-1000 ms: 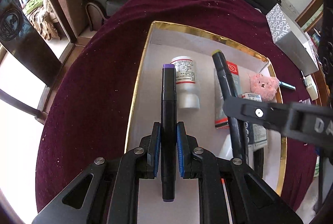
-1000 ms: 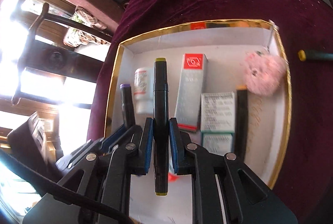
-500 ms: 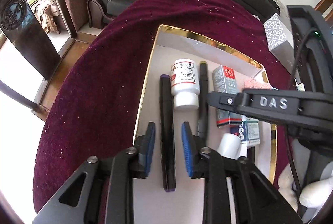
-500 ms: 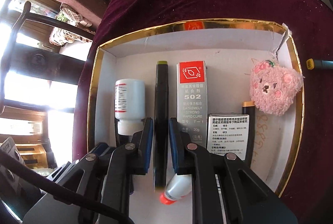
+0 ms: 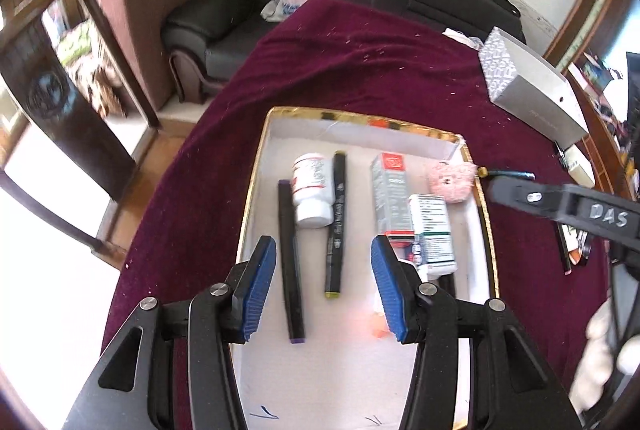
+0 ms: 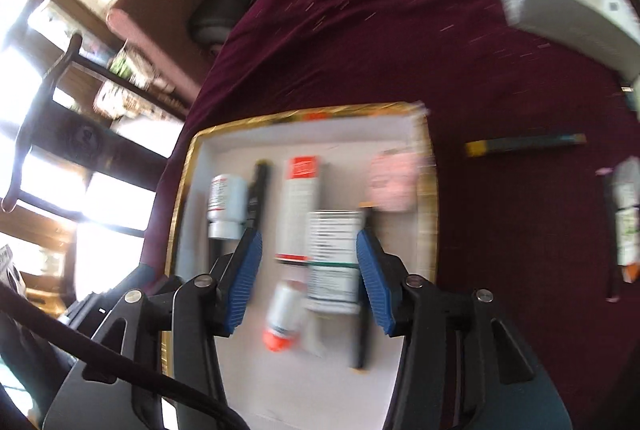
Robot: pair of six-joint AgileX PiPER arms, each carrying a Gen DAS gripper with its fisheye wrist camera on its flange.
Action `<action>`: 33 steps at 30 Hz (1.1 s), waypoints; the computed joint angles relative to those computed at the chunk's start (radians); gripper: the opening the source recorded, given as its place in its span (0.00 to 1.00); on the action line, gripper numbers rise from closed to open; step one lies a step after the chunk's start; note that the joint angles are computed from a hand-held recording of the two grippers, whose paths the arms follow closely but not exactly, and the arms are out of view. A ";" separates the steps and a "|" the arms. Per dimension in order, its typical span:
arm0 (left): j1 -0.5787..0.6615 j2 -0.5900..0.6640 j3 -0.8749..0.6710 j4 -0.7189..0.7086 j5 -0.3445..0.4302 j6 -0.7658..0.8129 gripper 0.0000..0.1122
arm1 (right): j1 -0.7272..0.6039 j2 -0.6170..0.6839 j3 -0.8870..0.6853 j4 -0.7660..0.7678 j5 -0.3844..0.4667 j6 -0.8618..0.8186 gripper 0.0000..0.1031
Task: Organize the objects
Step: 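Move both grippers back toward the remaining markers and tape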
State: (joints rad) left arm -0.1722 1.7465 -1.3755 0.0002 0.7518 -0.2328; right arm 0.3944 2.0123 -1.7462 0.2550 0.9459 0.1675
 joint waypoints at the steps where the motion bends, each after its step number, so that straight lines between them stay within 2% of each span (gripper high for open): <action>1: -0.023 -0.011 0.000 0.029 0.002 -0.027 0.39 | -0.025 -0.045 0.056 -0.003 -0.026 -0.010 0.50; 3: -0.072 -0.029 -0.003 0.085 0.010 -0.080 0.40 | -0.093 -0.138 0.161 -0.014 -0.072 -0.033 0.53; 8: -0.237 -0.037 -0.042 0.222 0.071 -0.245 0.40 | -0.257 -0.326 0.365 -0.063 -0.167 -0.092 0.54; 10: -0.293 -0.026 -0.071 0.253 0.104 -0.287 0.40 | -0.330 -0.386 0.422 -0.079 -0.195 -0.131 0.58; 12: -0.364 -0.007 -0.110 0.288 0.142 -0.343 0.40 | -0.394 -0.427 0.456 -0.104 -0.215 -0.164 0.67; 16: -0.474 0.029 -0.177 0.348 0.201 -0.428 0.40 | -0.513 -0.498 0.520 -0.096 -0.254 -0.280 0.68; 18: -0.527 0.059 -0.225 0.369 0.236 -0.459 0.40 | -0.572 -0.519 0.546 -0.063 -0.269 -0.353 0.72; 24: -0.642 0.143 -0.358 0.406 0.321 -0.508 0.40 | -0.744 -0.542 0.568 0.072 -0.269 -0.564 0.73; 27: -0.673 0.182 -0.400 0.382 0.340 -0.523 0.42 | -0.819 -0.532 0.565 0.139 -0.255 -0.646 0.78; 33: -0.718 0.254 -0.411 0.293 0.346 -0.521 0.42 | -0.925 -0.500 0.593 0.219 -0.220 -0.761 0.78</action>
State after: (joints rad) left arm -0.8899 2.0008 -1.7865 0.2927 1.0978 -0.7538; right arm -0.5303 1.5118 -1.1533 0.4737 0.7257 -0.5931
